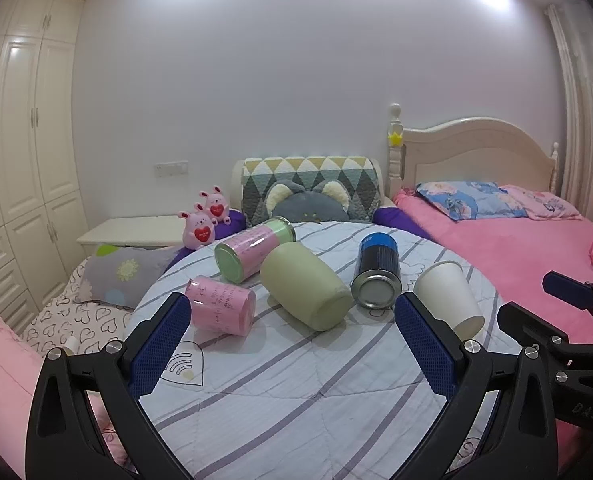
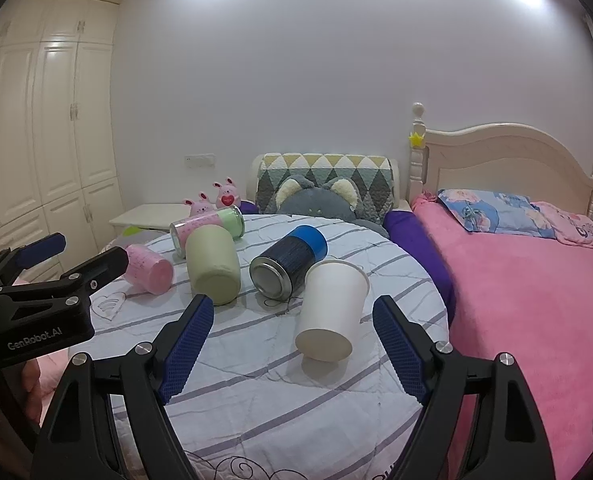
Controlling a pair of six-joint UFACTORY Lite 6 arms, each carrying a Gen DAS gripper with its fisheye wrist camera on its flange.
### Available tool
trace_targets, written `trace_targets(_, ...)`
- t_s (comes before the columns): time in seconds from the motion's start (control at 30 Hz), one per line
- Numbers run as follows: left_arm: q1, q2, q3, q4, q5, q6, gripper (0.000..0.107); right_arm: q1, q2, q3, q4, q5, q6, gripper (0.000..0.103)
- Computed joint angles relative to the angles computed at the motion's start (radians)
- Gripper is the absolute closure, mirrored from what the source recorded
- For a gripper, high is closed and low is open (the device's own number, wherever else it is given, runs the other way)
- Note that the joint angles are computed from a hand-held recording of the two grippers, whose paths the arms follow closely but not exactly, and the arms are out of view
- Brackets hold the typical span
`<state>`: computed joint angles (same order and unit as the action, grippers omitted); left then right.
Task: Flip cup upright
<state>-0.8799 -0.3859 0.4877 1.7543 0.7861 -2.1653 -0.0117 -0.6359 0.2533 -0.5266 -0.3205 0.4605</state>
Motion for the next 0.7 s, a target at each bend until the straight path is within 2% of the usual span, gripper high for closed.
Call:
trace_targets(0.23, 0.006, -0.006, -0.004, -0.008, -0.011, 0.007, 0.004, -0.004, 0.008, 0.005, -0.01, 0.0, 0.011, 0.02)
trace_targets(0.37, 0.044, -0.008, 0.007, -0.009, -0.049, 0.027, 0.004, -0.012, 0.026, 0.027, -0.078, -0.001, 0.077, 0.02)
trace_targets(0.7, 0.226, -0.026, 0.027, 0.003, -0.184, 0.076, 0.004, 0.106, 0.165, 0.179, 0.048, 0.085, -0.032, 0.02)
